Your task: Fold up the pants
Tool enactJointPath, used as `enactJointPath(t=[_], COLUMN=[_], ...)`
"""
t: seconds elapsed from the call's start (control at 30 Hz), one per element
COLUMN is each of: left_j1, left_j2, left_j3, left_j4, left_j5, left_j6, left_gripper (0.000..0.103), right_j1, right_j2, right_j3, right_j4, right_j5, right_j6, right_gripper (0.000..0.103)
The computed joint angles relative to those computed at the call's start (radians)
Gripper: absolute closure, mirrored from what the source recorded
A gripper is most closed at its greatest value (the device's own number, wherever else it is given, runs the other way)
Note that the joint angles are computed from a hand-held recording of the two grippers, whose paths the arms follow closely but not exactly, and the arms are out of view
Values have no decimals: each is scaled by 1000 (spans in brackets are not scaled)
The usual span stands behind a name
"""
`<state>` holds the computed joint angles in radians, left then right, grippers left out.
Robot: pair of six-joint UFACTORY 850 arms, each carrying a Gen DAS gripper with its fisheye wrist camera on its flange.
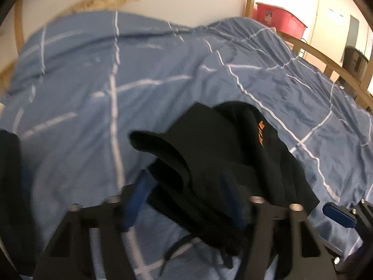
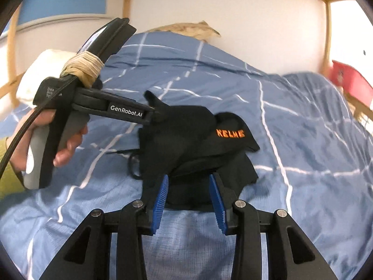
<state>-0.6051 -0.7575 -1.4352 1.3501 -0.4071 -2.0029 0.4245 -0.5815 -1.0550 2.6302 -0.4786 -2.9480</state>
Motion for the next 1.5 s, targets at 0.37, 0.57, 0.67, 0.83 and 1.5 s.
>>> enactJointPath(t=[0.37, 0.57, 0.67, 0.83, 1.5], left_j1=[-4, -64, -87, -85, -5], left_j2=[32, 106, 79, -28, -294], left_j3=[18, 50, -12, -170, -561], left_j4=[-430, -252, -181, -154, -460], left_j5=[-151, -218, -265, -286, -350], left_j6=[260, 164, 210, 382, 825], left_gripper=[61, 42, 39, 39, 40], right_j1=[-45, -108, -141, -177, -202], right_j2=[-32, -87, -155, -285, -547], right_j3=[-99, -197, -305, -495, -825], right_j4=[14, -193, -429, -809, -1124], right_j5=[42, -1, -22, -79, -214], right_j6=[235, 610, 902, 1396, 2038], right_gripper=[65, 65, 65, 65, 79])
